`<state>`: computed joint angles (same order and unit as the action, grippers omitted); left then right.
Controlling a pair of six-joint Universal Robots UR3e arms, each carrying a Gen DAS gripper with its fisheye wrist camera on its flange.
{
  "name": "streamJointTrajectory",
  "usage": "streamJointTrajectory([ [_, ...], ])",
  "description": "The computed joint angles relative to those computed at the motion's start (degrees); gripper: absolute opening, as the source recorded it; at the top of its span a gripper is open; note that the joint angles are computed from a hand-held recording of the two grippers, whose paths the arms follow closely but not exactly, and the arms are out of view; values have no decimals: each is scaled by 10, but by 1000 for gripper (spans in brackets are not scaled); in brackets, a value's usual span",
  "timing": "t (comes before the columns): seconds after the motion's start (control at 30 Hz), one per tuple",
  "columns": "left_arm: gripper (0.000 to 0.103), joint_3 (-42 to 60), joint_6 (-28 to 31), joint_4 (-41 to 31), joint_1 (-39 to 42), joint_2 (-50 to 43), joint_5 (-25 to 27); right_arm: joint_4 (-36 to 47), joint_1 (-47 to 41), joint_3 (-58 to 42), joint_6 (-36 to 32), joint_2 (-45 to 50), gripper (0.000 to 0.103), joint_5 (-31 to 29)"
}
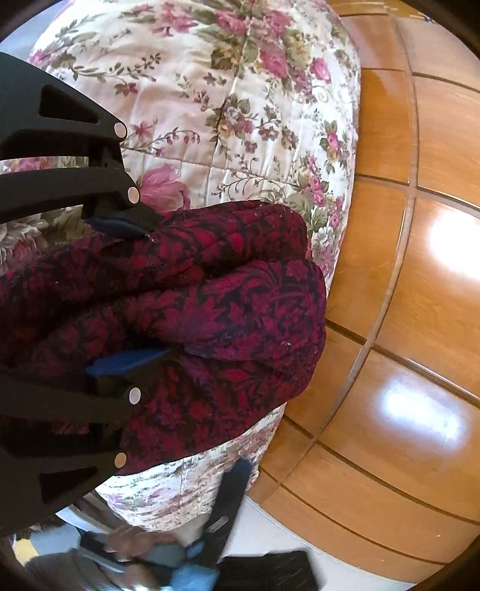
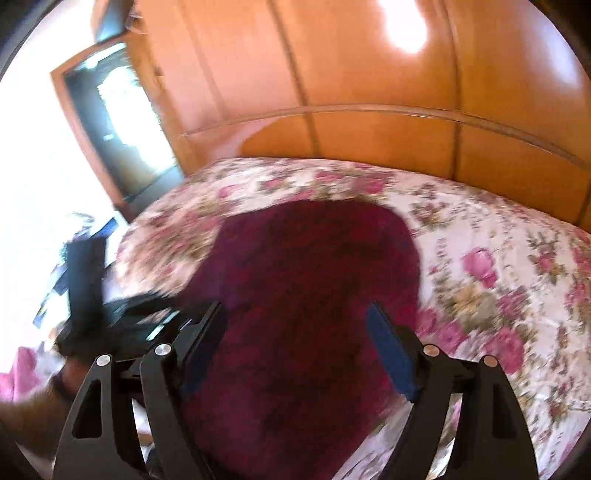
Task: Fold small clothes
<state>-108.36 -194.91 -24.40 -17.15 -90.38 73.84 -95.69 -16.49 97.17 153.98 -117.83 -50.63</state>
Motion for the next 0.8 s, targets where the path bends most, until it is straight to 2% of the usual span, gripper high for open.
streamJointTrajectory([
  [0.07, 58, 10, -1, -2, -13, -8, 31, -66, 46, -22, 68, 68, 78, -46],
  [0.17, 71, 28, 2, -3, -42, -21, 101, -127, 96, -67, 119, 157, 78, -106],
  [0.27, 71, 41, 16, -12, -60, -26, 146, -158, 136, -106, 142, 230, 79, -155],
  [0.4, 71, 43, 21, -11, -57, -34, 150, -206, 170, -110, 149, 289, 83, -207],
  [0.6, 71, 36, 12, -6, -53, -41, 152, -212, 161, -106, 163, 328, 89, -189],
  [0.7, 75, 28, 5, -2, -49, -39, 144, -218, 154, -91, 157, 313, 90, -179],
  [0.8, 79, 14, -4, 4, -45, -34, 136, -234, 140, -69, 159, 288, 96, -159],
])
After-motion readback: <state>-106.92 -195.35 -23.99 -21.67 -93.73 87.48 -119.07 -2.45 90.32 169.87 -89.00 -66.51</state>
